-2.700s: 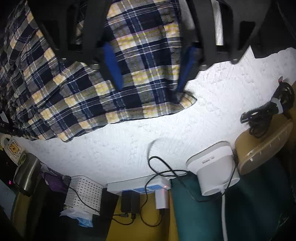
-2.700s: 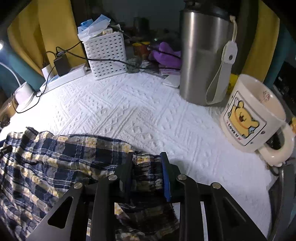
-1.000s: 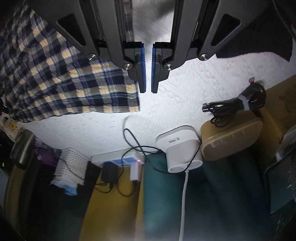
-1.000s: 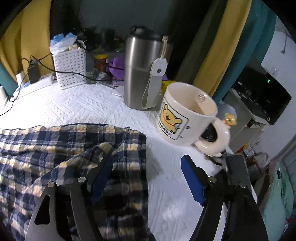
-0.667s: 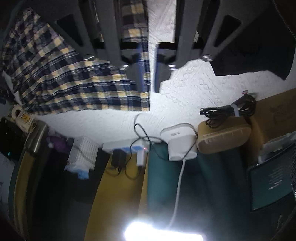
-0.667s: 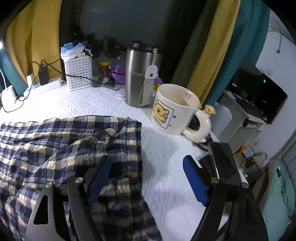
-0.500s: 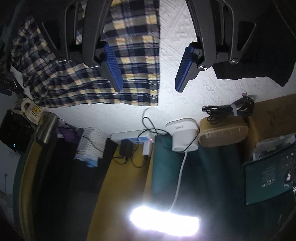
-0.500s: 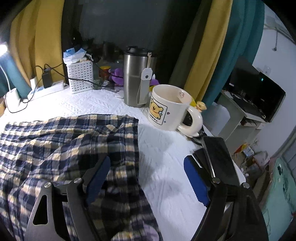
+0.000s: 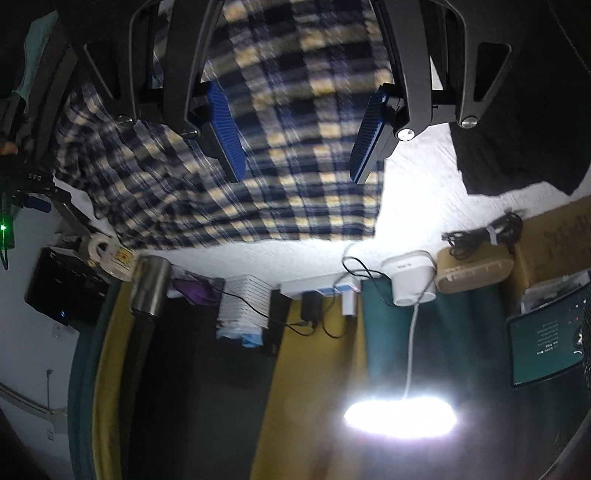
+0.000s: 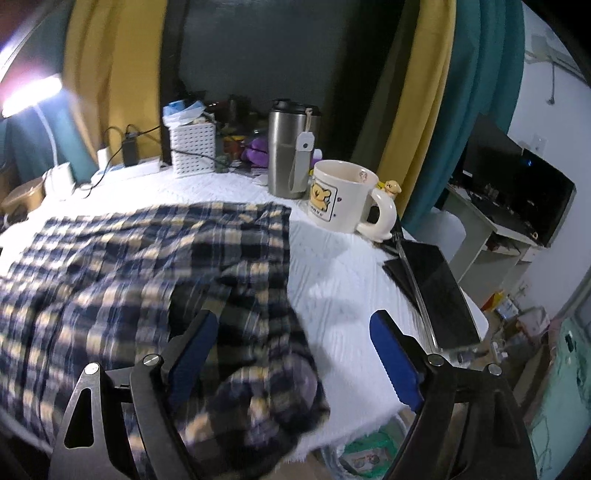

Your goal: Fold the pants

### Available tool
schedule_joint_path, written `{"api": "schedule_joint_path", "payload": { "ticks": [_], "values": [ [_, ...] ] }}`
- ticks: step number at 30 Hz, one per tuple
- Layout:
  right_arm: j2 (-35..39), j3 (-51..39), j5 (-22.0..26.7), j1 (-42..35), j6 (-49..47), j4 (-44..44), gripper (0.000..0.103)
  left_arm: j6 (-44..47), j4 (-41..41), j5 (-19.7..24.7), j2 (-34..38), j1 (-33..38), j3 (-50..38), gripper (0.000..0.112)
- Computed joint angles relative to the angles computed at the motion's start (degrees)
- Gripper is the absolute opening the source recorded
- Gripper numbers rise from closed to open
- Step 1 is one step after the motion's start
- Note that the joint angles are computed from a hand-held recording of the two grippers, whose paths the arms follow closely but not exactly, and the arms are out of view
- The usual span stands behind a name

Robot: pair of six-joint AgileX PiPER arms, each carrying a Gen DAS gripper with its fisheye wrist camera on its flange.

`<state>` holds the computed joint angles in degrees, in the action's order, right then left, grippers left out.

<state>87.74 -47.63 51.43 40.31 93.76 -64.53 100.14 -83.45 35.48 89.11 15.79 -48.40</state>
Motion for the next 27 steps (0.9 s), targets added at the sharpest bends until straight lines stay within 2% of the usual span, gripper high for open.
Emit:
{"api": "schedule_joint_path", "payload": {
  "ticks": [2, 4, 12, 17, 23, 27],
  "values": [
    [-0.9, 1.7, 1.4, 2.7, 1.6, -0.2, 0.094, 1.7, -0.9, 0.2, -1.1, 0.0, 2.6, 0.059],
    [-1.6, 3.2, 2.5, 4.9, 3.2, 0.0, 0.096, 2.6, -1.0, 0.3, -2.1, 0.0, 4.8, 0.059],
    [-1.6, 7.5, 5.9, 14.1, 9.8, 2.9, 0.096, 6.0, -1.5, 0.6, -5.2, -0.2, 11.1, 0.059],
    [-1.5, 8.2, 9.8, 21.2, 14.7, 6.2, 0.097, 7.5, -1.7, 1.1, -6.5, -0.3, 13.3, 0.059],
    [3.3, 8.2, 8.3, 25.9, 17.4, 8.3, 0.103, 8.5, -1.2, 1.8, -5.9, -0.1, 14.4, 0.059],
    [8.2, 6.5, 6.7, 25.2, 15.9, 9.5, 0.103, 10.0, -1.2, 2.0, -5.5, 0.9, 15.0, 0.059]
  ]
}}
